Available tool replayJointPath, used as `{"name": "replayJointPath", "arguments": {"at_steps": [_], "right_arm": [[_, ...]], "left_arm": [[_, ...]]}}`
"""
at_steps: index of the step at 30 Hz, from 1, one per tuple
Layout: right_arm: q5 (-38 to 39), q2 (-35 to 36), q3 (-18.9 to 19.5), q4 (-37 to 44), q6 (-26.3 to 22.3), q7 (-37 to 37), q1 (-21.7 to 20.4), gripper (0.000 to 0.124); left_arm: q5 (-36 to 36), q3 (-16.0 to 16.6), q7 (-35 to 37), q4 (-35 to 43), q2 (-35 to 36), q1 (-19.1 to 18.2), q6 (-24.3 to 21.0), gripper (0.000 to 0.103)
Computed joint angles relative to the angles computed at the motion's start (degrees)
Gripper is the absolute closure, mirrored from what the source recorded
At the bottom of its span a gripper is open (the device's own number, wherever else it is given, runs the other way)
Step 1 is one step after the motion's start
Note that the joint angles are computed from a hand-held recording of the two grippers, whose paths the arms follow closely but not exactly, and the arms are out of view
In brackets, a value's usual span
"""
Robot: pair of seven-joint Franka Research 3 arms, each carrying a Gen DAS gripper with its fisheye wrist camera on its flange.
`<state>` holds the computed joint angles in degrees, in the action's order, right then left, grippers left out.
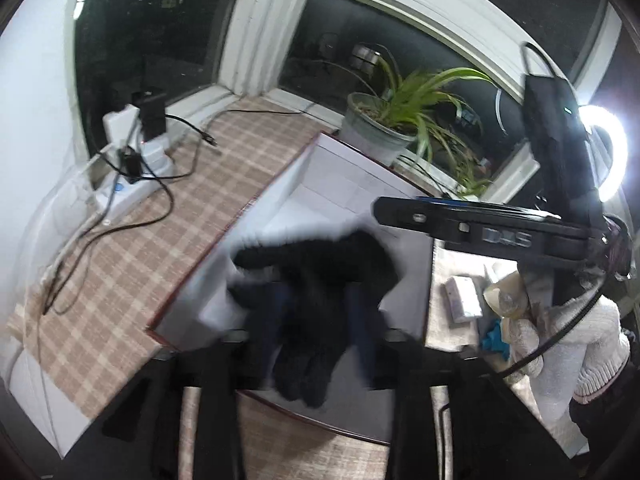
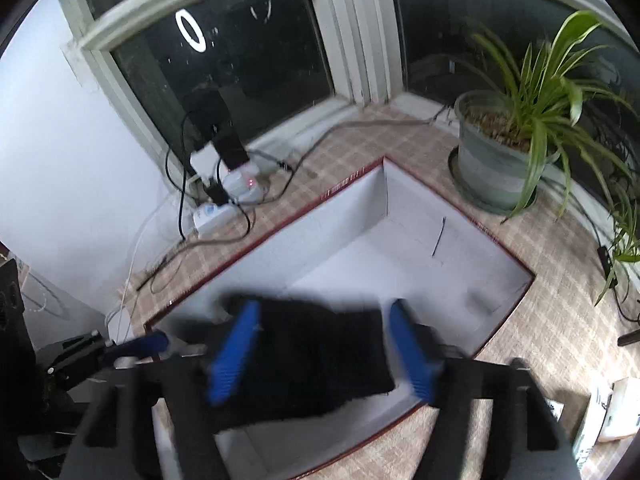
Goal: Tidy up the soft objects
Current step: 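Carry the black glove with both grippers into the open box and release, then move both tools back toward the white mask bag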
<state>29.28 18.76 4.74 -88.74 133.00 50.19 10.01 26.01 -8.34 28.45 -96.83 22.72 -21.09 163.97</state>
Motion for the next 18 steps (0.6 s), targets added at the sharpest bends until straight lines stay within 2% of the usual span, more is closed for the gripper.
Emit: {"name": "replayJointPath", "arguments": {"at_steps": [2,7,16,18], "right_arm": [[1.02,-0.66,0.21,-0.84,0.68,-1.29,-0.38,0.055],[4.21,-1.9,0.23,-2.9,1.95,-2.58,-1.37,0.055],[13.6,-6.48,-0.94,-9.59,3.65,-7.93,-4.88,0.055],[16.44,-7.4,-1.49,-10.65,2.7,-9.17,-5.99,0.055]], "left_arm": [[1.83,1.7,-2.46,-0.71,-0.77,-1.13,0.1,0.048],[4.5,2.24,-4.76,-1.28,-1.65,-1.49,-0.47,0.048],[7.07,1.41,-6.91,-0.47,-1.59,-2.14,-1.39,0.048],[7.38,1.21,-7.05,-0.27,-1.61,-2.41,-1.36,0.048]]}}
